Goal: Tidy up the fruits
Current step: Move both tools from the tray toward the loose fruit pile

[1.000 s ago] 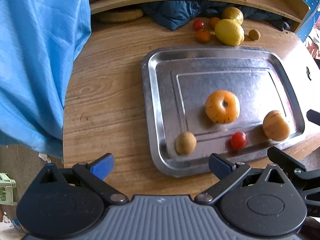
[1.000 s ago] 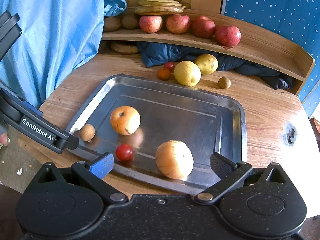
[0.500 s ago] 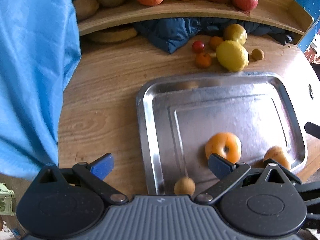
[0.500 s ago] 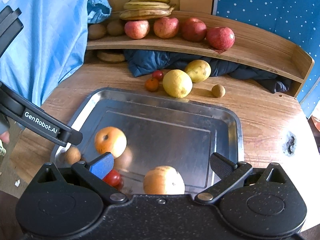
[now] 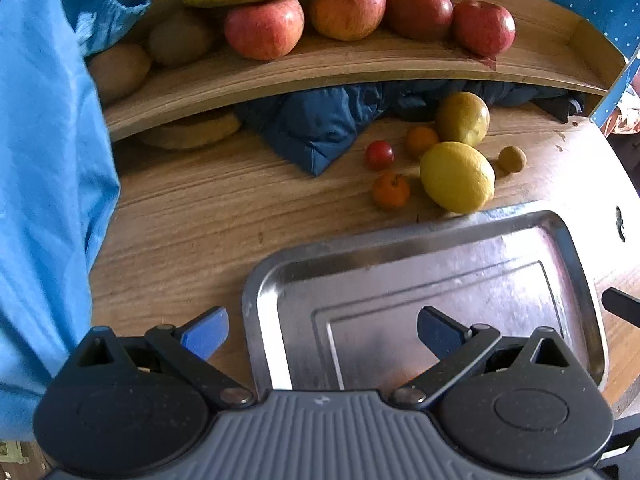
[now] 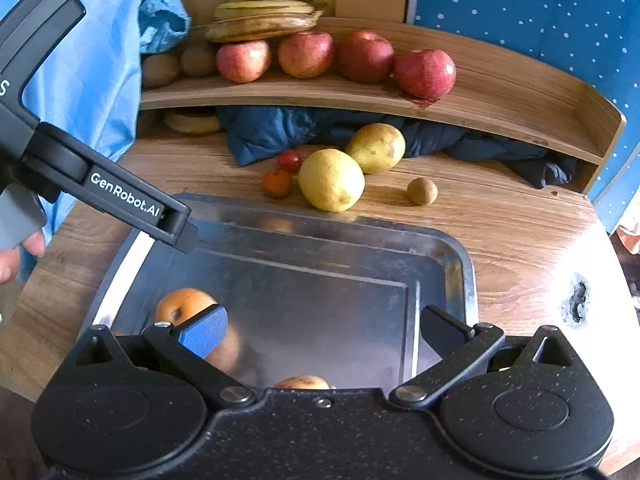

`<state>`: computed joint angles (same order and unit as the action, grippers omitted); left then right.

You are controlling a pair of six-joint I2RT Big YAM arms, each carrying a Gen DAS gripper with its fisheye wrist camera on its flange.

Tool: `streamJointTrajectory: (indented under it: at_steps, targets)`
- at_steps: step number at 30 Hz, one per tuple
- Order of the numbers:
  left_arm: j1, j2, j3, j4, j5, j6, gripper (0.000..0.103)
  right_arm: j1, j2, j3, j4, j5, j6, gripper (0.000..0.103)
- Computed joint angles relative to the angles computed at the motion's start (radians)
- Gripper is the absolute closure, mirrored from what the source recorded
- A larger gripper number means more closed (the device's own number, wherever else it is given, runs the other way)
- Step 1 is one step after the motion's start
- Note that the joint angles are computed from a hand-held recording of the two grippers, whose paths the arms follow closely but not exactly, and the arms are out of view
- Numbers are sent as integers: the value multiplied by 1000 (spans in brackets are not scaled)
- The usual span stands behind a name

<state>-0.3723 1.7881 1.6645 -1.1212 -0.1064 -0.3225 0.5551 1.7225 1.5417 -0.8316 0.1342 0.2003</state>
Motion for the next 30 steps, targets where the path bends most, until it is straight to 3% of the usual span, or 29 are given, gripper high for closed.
streamJointTrajectory:
  at_steps: [10, 19, 30]
  targets:
    - [23, 73, 76, -16, 20, 43, 1, -8, 59, 65, -23, 31, 30, 1]
    - [54, 155, 153, -19, 84, 56, 1, -16, 113, 128, 0, 90, 31, 1]
    - [70, 220, 227, -15, 133, 79, 1, -23, 234, 292, -86, 133, -25, 1]
